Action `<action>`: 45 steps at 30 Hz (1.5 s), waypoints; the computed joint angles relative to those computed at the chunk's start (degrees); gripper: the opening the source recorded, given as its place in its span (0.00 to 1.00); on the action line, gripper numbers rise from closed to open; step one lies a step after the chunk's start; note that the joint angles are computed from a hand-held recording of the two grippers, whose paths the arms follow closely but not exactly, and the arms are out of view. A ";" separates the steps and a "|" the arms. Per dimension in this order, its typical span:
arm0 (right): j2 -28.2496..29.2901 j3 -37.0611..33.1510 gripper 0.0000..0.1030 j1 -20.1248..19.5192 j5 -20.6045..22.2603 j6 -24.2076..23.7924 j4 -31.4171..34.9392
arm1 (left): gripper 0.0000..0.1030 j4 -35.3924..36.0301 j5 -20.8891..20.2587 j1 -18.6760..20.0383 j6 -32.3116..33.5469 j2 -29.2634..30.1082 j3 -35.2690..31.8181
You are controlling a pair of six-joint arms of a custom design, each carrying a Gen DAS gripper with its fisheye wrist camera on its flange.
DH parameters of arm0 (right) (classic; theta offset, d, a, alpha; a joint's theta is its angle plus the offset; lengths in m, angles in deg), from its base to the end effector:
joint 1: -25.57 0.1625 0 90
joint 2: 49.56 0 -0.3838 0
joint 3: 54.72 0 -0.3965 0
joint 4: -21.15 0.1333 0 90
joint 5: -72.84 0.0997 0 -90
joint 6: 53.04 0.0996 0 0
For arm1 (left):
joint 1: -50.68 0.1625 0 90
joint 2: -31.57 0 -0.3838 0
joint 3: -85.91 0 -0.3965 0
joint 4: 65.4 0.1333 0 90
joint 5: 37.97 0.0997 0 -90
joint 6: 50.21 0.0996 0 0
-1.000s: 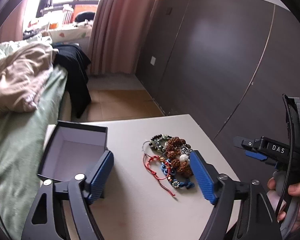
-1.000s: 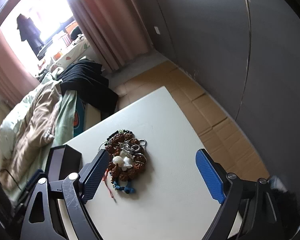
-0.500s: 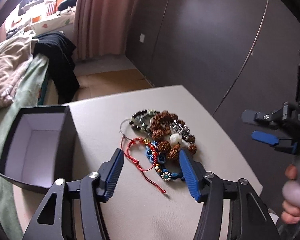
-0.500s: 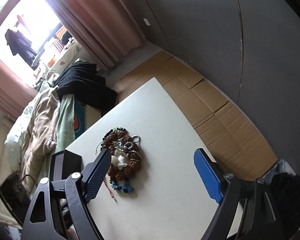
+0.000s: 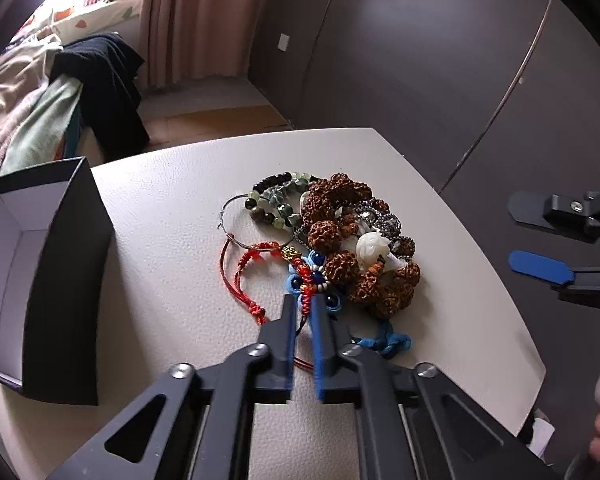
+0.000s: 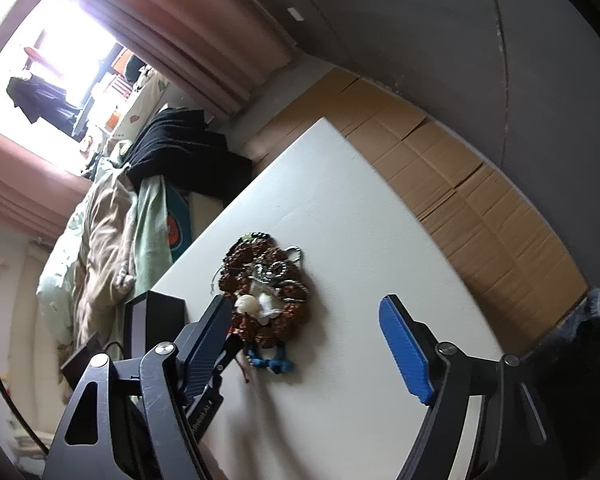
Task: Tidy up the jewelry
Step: 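Move the left tool to the pile and grasp the red bead bracelet, then close the right tool on the brown rudraksha bead bracelet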
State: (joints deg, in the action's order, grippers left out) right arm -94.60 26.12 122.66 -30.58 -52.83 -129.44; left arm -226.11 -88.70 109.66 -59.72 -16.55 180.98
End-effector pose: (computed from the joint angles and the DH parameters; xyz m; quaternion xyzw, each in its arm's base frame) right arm 0.1987 -0.7048 0.1560 0.0332 -0.9698 0.2200 0.1003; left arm -0.1663 -0.6575 0.1281 0.1040 0.9184 -0.2958 0.2413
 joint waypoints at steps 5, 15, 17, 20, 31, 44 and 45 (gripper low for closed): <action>4.06 -4.59 0.57 0.70 -0.99 -0.93 2.25 | 0.03 -2.28 0.44 -0.51 0.67 -1.24 1.13; 10.94 -14.00 0.27 3.66 -5.95 -7.56 6.26 | 0.03 -7.51 -1.70 -0.79 -0.40 -6.18 4.00; 12.66 -16.45 0.28 4.60 -9.40 -9.67 7.62 | 0.03 -8.07 -1.53 -0.87 -0.38 -7.09 4.59; 13.44 -17.48 0.28 4.83 -10.69 -11.04 8.83 | 0.03 -8.94 -2.16 -0.60 -0.97 -8.59 5.38; 17.00 -19.29 0.32 6.49 -19.91 -16.90 9.30 | 0.03 -11.62 -2.72 -0.43 -1.53 -11.90 7.27; 10.53 -13.05 0.01 4.50 -10.22 -16.52 3.14 | 0.03 -11.86 -1.28 -0.95 -1.34 -12.68 8.47; 10.10 -12.63 0.01 4.44 -9.49 -16.58 2.79 | 0.03 -11.91 -1.28 -0.94 -1.34 -12.67 8.46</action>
State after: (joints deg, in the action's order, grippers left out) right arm -84.50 13.49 127.10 -40.07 -69.41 -126.64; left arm -238.01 -89.98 108.72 -61.06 -29.22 189.44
